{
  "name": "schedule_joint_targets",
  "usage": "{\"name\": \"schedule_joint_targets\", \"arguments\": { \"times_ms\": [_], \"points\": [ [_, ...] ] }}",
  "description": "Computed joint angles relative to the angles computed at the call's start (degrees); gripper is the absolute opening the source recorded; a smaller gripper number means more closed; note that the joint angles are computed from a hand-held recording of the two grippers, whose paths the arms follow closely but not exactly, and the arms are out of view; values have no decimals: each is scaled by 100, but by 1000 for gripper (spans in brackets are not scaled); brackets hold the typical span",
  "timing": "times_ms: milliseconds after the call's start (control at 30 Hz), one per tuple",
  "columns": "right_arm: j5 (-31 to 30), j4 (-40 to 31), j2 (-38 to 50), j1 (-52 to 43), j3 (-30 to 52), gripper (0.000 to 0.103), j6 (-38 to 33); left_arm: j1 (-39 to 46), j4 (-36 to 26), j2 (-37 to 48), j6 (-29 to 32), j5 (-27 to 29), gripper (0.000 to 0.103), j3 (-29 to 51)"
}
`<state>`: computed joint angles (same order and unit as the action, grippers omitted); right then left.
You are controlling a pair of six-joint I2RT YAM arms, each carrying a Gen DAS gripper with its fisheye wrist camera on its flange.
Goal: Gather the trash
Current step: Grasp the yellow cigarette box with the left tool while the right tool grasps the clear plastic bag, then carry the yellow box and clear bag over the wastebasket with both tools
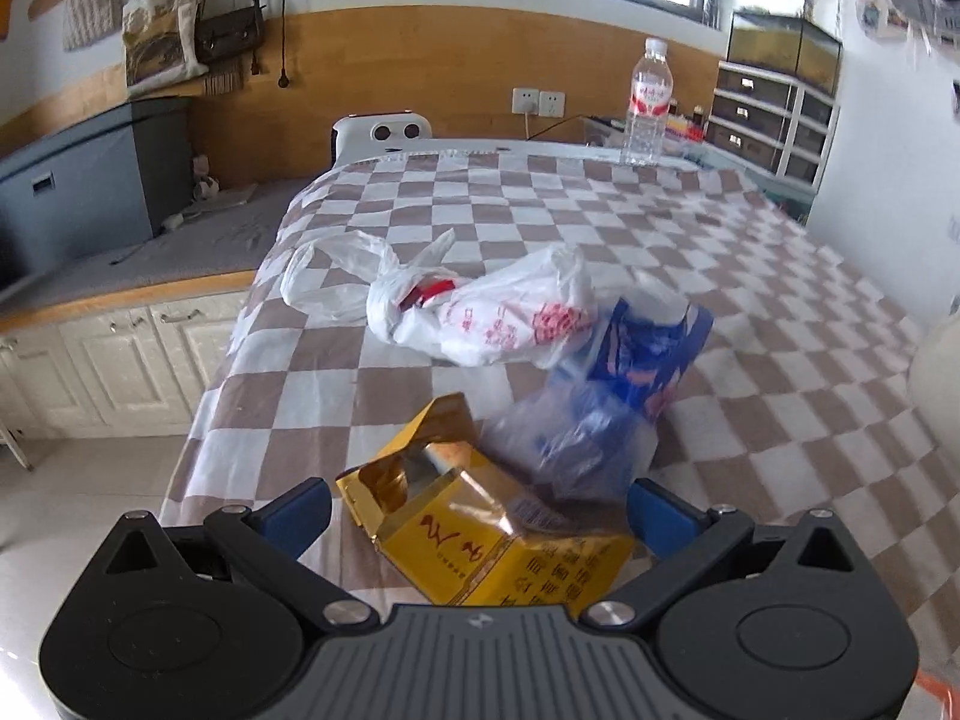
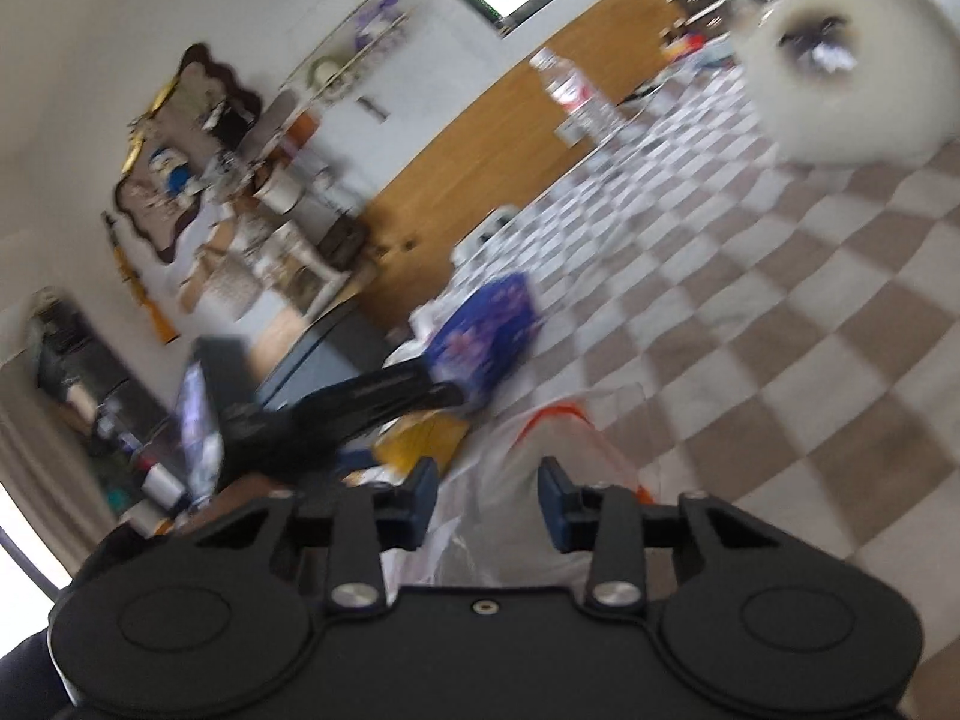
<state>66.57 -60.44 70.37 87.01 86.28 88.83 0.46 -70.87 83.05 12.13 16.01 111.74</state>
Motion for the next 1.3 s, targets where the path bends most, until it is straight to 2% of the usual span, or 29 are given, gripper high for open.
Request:
{"name": "schedule_joint_targets", "arguments": {
  "times_ms": [67,233,467,600,667,767,933,1067,1167,1300],
  "points": [
    [-157,437,-118,-15,-181,37,-291,67,-132,18,159,13,103,60],
    [-158,615,-266,-2,-400,37,-47,562,-332,-87,1054,319,103,46],
    [-110,253,-259,-91,-385,43,794,1532,-823,36,2616,1120,103,317],
    [-230,951,-515,-239,-733,43,527,1652,-929,76,3133,1456,103,460],
    [-377,1285,-598,-329,-866,43,290,1553,-1112,236,3027,1399,103,735],
    [-858,1476,-566,-544,-855,42,-13,1347,-1424,575,2499,1258,102,1248],
    [-1073,1293,-484,-623,-762,30,21,1032,-1725,930,1554,921,94,1671],
    [-1101,1302,-439,-599,-725,25,-123,898,-1856,1104,1028,755,81,1827],
    [-1055,1375,-411,-569,-713,22,-303,949,-1671,970,771,785,73,1633],
    [-794,1357,-366,-443,-667,21,-470,1056,-1539,711,838,916,59,1306]
  ]
}}
